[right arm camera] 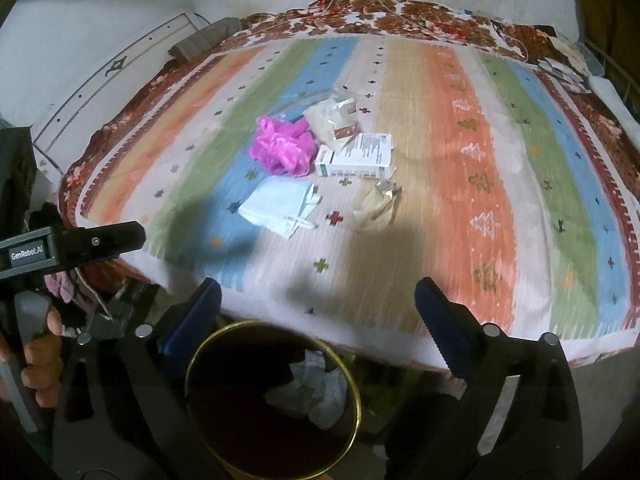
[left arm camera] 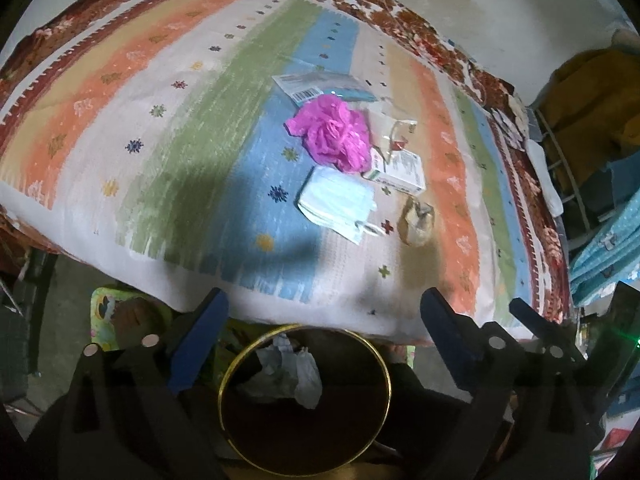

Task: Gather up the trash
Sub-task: 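Move both open tools back toward the remaining trash on the bed, then grasp the blue face mask with the left tool while the right tool grasps a paper wrapper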

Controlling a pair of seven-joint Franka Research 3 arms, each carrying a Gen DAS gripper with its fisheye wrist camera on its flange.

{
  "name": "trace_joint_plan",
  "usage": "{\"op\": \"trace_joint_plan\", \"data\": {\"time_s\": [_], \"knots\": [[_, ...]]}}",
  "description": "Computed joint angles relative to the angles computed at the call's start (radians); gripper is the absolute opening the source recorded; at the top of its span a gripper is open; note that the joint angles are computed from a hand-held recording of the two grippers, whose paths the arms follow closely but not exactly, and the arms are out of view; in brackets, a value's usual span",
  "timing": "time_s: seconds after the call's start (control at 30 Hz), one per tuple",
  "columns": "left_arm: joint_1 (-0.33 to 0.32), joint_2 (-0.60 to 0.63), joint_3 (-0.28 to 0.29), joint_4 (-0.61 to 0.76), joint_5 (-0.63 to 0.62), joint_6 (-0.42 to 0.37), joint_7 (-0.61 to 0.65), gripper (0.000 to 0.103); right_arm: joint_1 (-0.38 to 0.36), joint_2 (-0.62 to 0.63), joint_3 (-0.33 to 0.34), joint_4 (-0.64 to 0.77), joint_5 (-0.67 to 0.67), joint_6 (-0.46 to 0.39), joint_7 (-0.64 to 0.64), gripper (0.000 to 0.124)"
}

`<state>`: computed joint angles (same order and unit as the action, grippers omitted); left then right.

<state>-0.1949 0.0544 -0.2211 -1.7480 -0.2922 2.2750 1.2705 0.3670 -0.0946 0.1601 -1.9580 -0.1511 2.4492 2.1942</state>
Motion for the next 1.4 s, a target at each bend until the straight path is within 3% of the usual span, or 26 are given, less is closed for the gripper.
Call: {"op": "trace_joint_plan", "data": {"time_s": [0.37,0.57,0.87,1.2,1.4], "knots": [[0.001,0.175,-0.011,0.213,0.119,-0.122,-0.029,0.097,-0.004,0.111,-0.041,0.109,0.017,-0.034,-0.036,0.094],[0.009,0.307,-0.033,0.378,0.117,-0.235,0.023,0.097,-0.002,0.174,-0.063,0.166,0.052,-0.046,-0.066,0.094],[0.003,0.410,-0.037,0.495,0.152,-0.282,0.047,0.096,0.005,0.266,-0.093,0.252,0.072,-0.085,-0.086,0.092],[0.016,0.527,-0.051,0.618,0.131,-0.310,0.091,0.088,0.006,0.364,-0.119,0.339,0.107,-0.131,-0.099,0.077],[0.013,0.606,-0.056,0.706,0.122,-0.344,0.116,0.077,-0.003,0.423,-0.126,0.389,0.146,-0.156,-0.122,0.063]]}}
